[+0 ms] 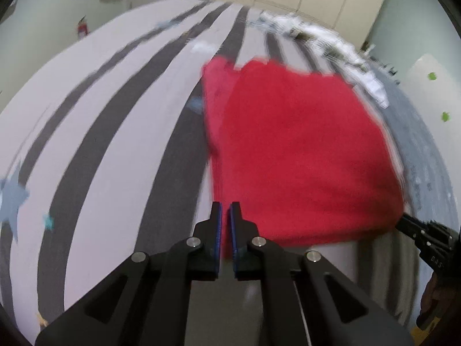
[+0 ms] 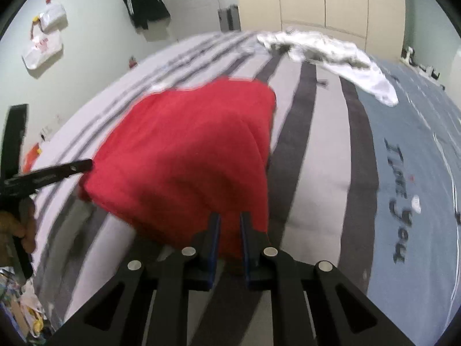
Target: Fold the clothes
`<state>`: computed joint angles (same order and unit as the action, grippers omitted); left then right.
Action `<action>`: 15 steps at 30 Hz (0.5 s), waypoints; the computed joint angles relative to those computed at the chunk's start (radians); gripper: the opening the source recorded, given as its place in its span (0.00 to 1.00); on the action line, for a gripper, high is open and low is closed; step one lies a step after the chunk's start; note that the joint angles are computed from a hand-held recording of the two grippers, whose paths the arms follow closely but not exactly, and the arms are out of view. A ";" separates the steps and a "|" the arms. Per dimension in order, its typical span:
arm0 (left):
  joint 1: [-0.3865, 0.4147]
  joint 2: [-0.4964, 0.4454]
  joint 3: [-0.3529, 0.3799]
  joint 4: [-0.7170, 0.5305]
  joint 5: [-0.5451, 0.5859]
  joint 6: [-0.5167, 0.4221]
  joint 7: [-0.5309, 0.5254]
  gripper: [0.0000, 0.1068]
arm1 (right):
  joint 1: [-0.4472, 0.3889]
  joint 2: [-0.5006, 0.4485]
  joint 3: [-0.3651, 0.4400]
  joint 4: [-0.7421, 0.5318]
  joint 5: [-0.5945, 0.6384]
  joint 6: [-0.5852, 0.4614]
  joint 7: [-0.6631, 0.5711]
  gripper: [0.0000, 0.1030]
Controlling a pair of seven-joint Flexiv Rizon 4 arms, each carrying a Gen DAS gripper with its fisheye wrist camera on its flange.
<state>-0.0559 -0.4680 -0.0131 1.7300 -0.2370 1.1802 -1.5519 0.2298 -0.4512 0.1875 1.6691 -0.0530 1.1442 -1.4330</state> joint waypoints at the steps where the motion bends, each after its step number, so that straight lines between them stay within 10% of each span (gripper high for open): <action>1: -0.001 0.000 0.003 0.008 0.002 0.009 -0.005 0.12 | -0.002 0.001 0.001 0.001 0.004 -0.013 0.002 0.11; 8: 0.006 -0.002 0.003 -0.065 -0.001 0.044 -0.021 0.14 | -0.013 -0.005 0.011 -0.045 0.035 -0.064 -0.009 0.11; 15: 0.004 -0.207 -0.021 -0.395 -0.007 0.005 0.036 0.14 | 0.005 -0.124 0.016 -0.303 0.027 -0.073 -0.071 0.12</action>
<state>-0.0519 -0.6750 -0.0341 1.3350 -0.2439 1.1848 -1.5160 0.2353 -0.5755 0.2033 1.3660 -0.0257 1.0715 -1.5038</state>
